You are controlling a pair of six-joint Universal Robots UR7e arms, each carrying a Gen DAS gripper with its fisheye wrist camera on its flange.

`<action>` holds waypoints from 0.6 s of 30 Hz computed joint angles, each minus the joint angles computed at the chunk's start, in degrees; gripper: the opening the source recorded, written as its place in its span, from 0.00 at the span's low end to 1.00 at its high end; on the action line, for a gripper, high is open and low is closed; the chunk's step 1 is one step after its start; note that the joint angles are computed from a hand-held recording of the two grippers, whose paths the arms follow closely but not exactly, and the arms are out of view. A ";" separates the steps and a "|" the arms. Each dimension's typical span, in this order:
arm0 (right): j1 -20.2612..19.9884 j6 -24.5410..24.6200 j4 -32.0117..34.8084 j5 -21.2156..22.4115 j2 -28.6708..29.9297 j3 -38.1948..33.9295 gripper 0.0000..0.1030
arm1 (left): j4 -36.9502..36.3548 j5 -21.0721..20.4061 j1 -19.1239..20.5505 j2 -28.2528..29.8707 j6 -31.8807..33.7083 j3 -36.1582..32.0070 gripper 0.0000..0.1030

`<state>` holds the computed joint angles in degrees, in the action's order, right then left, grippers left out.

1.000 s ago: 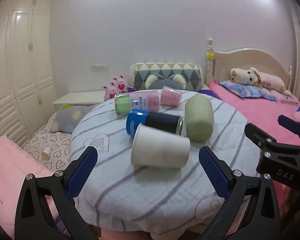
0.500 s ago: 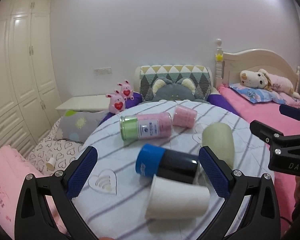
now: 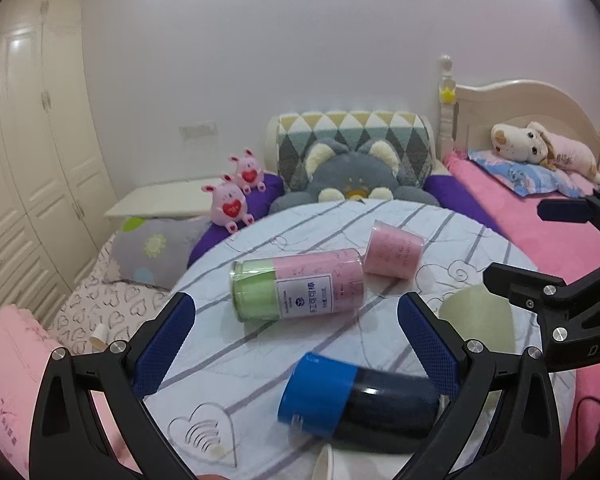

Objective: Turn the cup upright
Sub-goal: 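Move the right tool toward the pink plastic cup lying on its side, then close the right gripper on the pink plastic cup and lift it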

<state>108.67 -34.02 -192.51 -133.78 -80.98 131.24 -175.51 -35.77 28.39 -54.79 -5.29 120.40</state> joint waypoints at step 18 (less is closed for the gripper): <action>-7.86 -5.26 30.97 3.64 8.52 -19.63 1.00 | 25.92 -3.22 7.10 2.53 -16.74 -12.69 0.99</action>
<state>100.80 -39.29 -161.54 -130.14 -72.46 111.61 -149.59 -39.00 35.48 -52.26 -22.02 107.70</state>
